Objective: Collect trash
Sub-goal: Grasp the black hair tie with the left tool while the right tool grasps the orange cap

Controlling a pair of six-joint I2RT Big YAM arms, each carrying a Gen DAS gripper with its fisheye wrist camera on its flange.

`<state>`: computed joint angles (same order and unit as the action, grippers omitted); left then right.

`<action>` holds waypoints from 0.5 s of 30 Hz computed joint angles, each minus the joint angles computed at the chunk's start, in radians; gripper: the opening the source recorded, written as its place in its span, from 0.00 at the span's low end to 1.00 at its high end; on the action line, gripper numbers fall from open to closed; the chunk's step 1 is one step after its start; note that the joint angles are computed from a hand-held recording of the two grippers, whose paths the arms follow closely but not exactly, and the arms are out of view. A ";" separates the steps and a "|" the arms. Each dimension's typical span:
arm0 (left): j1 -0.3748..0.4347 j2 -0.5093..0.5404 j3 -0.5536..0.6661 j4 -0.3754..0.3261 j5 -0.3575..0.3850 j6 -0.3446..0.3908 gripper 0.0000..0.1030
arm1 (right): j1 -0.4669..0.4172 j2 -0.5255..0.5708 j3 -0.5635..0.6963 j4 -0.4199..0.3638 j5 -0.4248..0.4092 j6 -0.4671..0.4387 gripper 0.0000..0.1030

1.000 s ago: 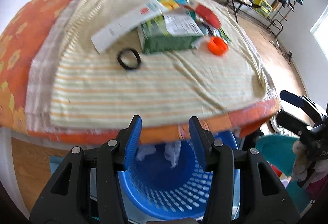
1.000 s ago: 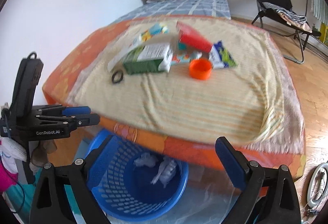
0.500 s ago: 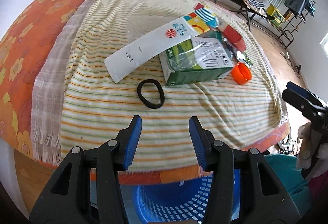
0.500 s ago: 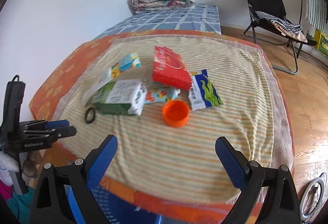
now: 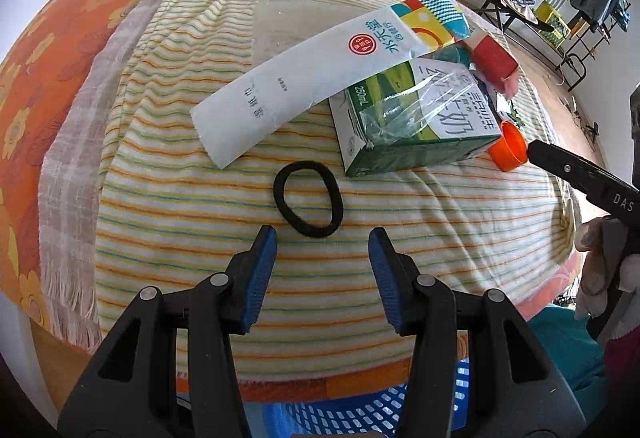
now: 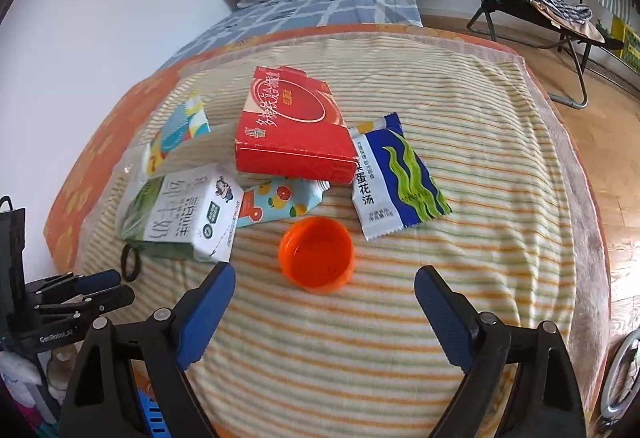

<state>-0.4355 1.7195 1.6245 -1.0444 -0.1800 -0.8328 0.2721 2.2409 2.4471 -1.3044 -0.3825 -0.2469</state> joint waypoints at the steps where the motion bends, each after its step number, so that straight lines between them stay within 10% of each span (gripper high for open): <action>1: 0.000 0.006 0.007 -0.004 -0.005 0.005 0.47 | 0.002 0.006 0.009 -0.003 0.003 0.000 0.89; 15: -0.010 0.041 0.047 -0.040 -0.086 0.055 0.35 | 0.039 0.030 0.015 0.010 0.107 -0.036 0.78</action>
